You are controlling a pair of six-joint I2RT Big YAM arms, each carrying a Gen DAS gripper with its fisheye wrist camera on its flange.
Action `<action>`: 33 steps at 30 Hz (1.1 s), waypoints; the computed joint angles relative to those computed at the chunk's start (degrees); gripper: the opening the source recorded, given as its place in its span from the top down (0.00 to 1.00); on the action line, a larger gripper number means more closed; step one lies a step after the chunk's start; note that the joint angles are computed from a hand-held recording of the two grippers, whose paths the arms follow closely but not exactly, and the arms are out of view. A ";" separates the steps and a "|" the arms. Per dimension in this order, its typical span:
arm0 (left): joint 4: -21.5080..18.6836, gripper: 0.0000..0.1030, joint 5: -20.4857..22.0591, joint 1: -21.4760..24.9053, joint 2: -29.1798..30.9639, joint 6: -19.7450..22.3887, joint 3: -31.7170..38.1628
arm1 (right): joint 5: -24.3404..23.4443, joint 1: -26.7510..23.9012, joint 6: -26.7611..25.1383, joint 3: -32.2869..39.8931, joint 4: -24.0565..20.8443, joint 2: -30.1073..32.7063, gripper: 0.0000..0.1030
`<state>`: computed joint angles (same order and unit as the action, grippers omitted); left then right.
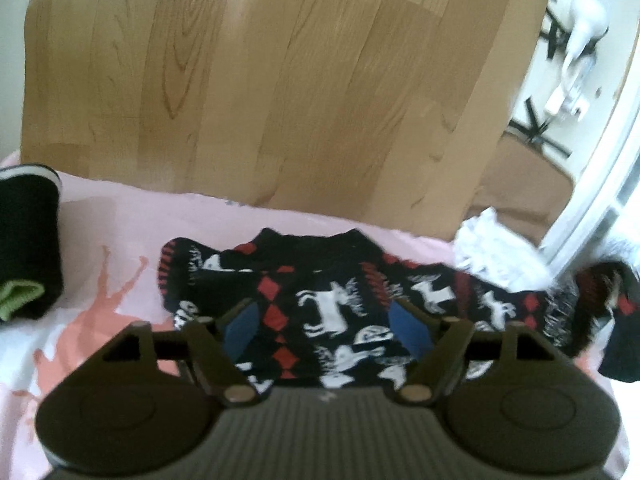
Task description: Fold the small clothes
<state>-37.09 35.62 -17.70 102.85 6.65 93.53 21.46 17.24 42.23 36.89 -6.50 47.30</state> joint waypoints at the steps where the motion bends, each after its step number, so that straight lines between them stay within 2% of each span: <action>1: -0.10 0.26 1.31 0.46 0.06 -0.22 -0.04 | -3.41 -0.36 -1.19 2.83 2.15 3.59 0.87; 3: 0.33 0.26 3.21 1.57 -0.14 -0.82 -0.51 | -10.12 -1.18 -3.36 9.26 4.85 11.34 0.87; 5: 1.63 0.24 3.56 2.98 -0.46 -2.06 -1.13 | -15.23 -1.70 -5.60 16.68 5.26 19.57 0.87; 8: 3.40 0.23 3.26 5.61 -0.49 -5.18 -1.36 | -19.97 -1.68 -8.15 26.83 3.80 30.40 0.87; 10: 4.06 0.22 2.84 7.09 -0.11 -7.03 -1.02 | -22.03 -1.50 -8.64 31.42 2.89 35.42 0.87; 14: 3.58 0.22 1.48 8.51 1.61 -8.31 0.76 | -25.10 -2.62 -6.53 34.32 2.39 40.93 0.87; 17: 2.16 0.22 1.15 8.25 3.39 -8.29 2.82 | -28.42 -4.49 -5.39 31.44 3.11 39.54 0.87; 20: 0.97 0.22 1.49 7.28 4.70 -7.81 4.44 | -28.39 -6.06 -4.98 26.13 2.22 34.65 0.87; 21: 0.37 0.22 1.38 6.66 5.11 -7.33 5.08 | -28.16 -6.81 -4.96 24.02 1.47 32.56 0.87; 23: -0.82 0.21 0.76 5.06 5.80 -6.01 6.16 | -24.00 -7.86 -4.20 19.75 -0.53 28.87 0.83; 24: -1.60 0.20 0.20 3.90 6.39 -5.07 7.04 | -20.76 -7.97 -4.39 18.53 -2.36 27.72 0.79; 25: -2.25 0.19 -0.49 2.93 6.85 -4.19 7.59 | -16.94 -7.86 -4.73 17.47 -5.14 26.59 0.55; 27: -4.42 0.19 -2.87 0.34 8.42 -2.34 9.61 | -8.78 -7.15 -4.60 15.86 -10.45 24.75 0.25; 28: -5.18 0.19 -4.06 -0.84 8.97 -1.65 10.15 | -6.83 -7.10 -4.41 14.17 -10.56 23.21 0.26; 30: -6.97 0.19 -6.36 -3.12 10.35 -0.89 11.64 | -7.16 -7.41 -2.48 10.77 -8.96 19.66 0.26; 33: -9.59 0.19 -7.31 -5.64 12.08 -0.31 13.38 | -5.59 -5.68 -2.05 7.53 -6.64 15.65 0.26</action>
<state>-46.68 28.31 -23.34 114.93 6.34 106.90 15.87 11.56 40.18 44.42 -13.14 62.95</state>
